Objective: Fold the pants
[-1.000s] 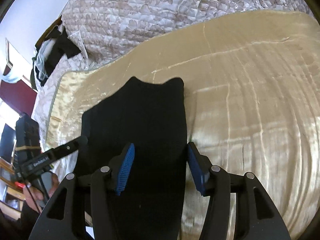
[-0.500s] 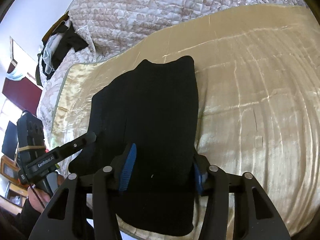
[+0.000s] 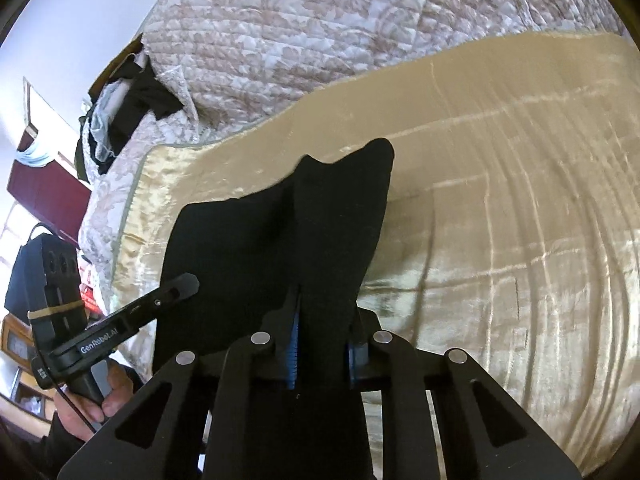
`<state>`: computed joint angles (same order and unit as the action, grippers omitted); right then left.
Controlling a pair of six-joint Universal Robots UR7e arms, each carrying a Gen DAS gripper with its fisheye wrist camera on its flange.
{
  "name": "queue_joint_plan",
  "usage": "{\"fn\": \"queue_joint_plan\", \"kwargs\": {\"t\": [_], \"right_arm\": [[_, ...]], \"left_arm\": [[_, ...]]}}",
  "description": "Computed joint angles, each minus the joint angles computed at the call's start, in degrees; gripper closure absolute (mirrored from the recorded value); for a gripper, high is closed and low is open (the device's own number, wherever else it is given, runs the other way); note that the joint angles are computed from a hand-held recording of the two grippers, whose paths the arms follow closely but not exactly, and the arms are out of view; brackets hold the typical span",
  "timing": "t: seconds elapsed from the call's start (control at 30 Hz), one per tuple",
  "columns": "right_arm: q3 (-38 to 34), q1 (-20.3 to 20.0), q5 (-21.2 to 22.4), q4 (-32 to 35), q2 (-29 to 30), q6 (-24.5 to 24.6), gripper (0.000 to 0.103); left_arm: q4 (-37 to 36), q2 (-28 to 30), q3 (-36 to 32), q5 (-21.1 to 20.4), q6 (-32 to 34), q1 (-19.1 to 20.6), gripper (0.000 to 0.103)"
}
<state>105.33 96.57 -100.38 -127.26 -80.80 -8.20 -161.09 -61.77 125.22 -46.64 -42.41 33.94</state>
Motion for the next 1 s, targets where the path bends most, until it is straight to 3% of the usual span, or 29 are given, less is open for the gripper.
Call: {"fn": "queue_joint_plan", "kwargs": {"t": [0.23,0.5,0.77,1.0], "right_arm": [[-3.88,1.14,1.36,-0.84,3.39,-0.61,0.086],[-10.28,1.54,2.16,-2.32,11.02,-0.11,0.086],[-16.84,1.16,2.17,-2.89,19.06,-0.18,0.086],[-18.71,-0.35,1.10,-2.60,22.34,-0.01,0.085]], "left_arm": [[-0.12,-0.03,-2.87,1.08,4.57,1.17,0.079],[0.15,2.49,-9.66,2.79,12.61,5.73,0.079],[-1.45,4.77,-15.10,1.65,18.76,11.40,0.079],[-2.34,5.70,-16.10,-0.34,16.80,15.81,0.074]]}}
